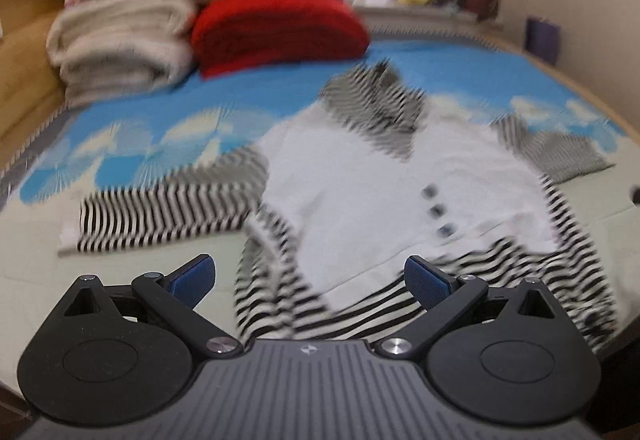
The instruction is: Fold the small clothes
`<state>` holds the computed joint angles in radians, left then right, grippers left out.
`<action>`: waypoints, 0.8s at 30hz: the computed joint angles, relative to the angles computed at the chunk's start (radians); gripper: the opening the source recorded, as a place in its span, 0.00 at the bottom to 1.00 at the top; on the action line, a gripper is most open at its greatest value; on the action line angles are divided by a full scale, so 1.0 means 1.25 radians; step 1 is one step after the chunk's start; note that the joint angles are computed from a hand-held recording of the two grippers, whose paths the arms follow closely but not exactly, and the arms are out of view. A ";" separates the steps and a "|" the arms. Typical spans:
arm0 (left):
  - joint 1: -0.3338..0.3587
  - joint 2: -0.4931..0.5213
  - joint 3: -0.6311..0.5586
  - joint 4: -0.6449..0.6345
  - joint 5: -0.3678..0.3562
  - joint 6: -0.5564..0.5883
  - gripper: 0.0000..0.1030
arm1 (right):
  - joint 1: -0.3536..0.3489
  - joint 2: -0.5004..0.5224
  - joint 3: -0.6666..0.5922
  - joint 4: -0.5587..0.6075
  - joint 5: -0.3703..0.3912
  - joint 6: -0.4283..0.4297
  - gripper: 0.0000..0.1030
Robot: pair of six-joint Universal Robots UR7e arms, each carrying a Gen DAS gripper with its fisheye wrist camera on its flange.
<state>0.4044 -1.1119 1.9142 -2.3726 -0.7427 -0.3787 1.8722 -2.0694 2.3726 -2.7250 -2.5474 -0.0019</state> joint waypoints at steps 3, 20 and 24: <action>0.063 0.016 -0.047 0.142 -0.052 -0.149 0.94 | -0.142 -0.051 0.011 0.140 0.104 0.086 0.67; 0.132 0.038 -0.090 0.314 -0.220 -0.304 0.08 | -0.368 -0.128 0.014 0.385 0.273 0.269 0.06; 0.126 0.014 -0.070 0.307 -0.240 -0.307 0.08 | -0.342 -0.153 0.015 0.363 0.218 0.274 0.05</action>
<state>0.5618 -1.0942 1.8264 -1.9884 -1.0431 -0.7620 1.4446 -2.2604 2.3910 -2.2707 -2.2754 0.3402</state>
